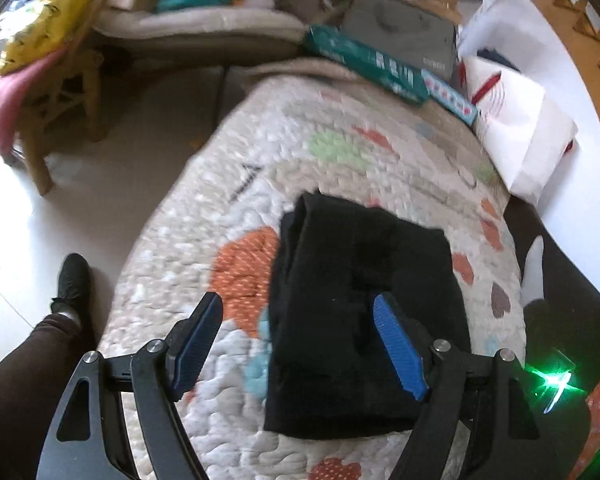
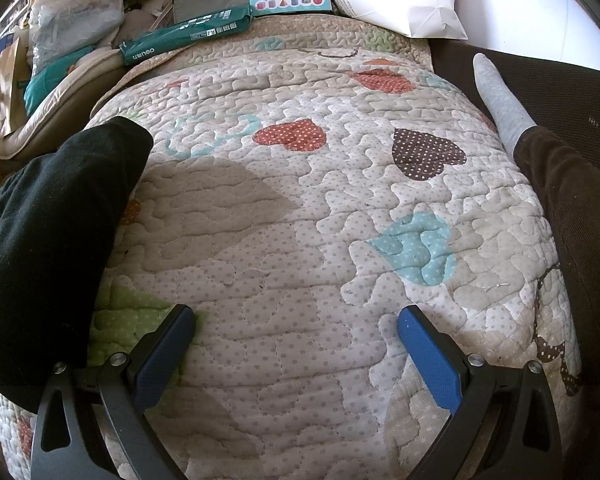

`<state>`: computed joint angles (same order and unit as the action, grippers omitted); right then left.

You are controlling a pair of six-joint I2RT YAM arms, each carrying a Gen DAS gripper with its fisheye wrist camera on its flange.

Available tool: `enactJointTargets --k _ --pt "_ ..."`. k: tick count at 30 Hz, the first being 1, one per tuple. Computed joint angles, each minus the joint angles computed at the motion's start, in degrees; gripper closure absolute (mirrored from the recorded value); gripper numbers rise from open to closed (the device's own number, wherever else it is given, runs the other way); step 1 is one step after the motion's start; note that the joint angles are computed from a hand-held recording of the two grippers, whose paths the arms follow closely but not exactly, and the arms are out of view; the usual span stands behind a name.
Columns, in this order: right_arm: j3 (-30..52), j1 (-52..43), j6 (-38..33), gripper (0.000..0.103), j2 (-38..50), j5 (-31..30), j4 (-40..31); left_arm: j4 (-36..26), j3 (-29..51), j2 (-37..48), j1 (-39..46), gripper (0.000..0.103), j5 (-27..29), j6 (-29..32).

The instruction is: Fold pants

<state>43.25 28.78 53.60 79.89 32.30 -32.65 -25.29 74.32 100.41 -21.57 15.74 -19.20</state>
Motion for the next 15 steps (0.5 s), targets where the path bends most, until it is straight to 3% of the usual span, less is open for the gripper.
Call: enactJointTargets --k 7,12,15 --pt "-1.01 -0.93 -1.71 0.000 -1.70 -2.16 1.19 -5.09 8.32 11.20 1.67 0.026 9.29 -2.61" --pt "4.22 -9.73 -13.95 0.000 -2.50 -18.60 -5.79 -5.26 8.03 10.49 1.54 0.026 9.43 -0.78" --pt "9.99 -14.63 -14.91 0.000 1.63 -25.41 -11.73 -6.93 10.38 12.06 1.47 0.026 10.98 -0.07"
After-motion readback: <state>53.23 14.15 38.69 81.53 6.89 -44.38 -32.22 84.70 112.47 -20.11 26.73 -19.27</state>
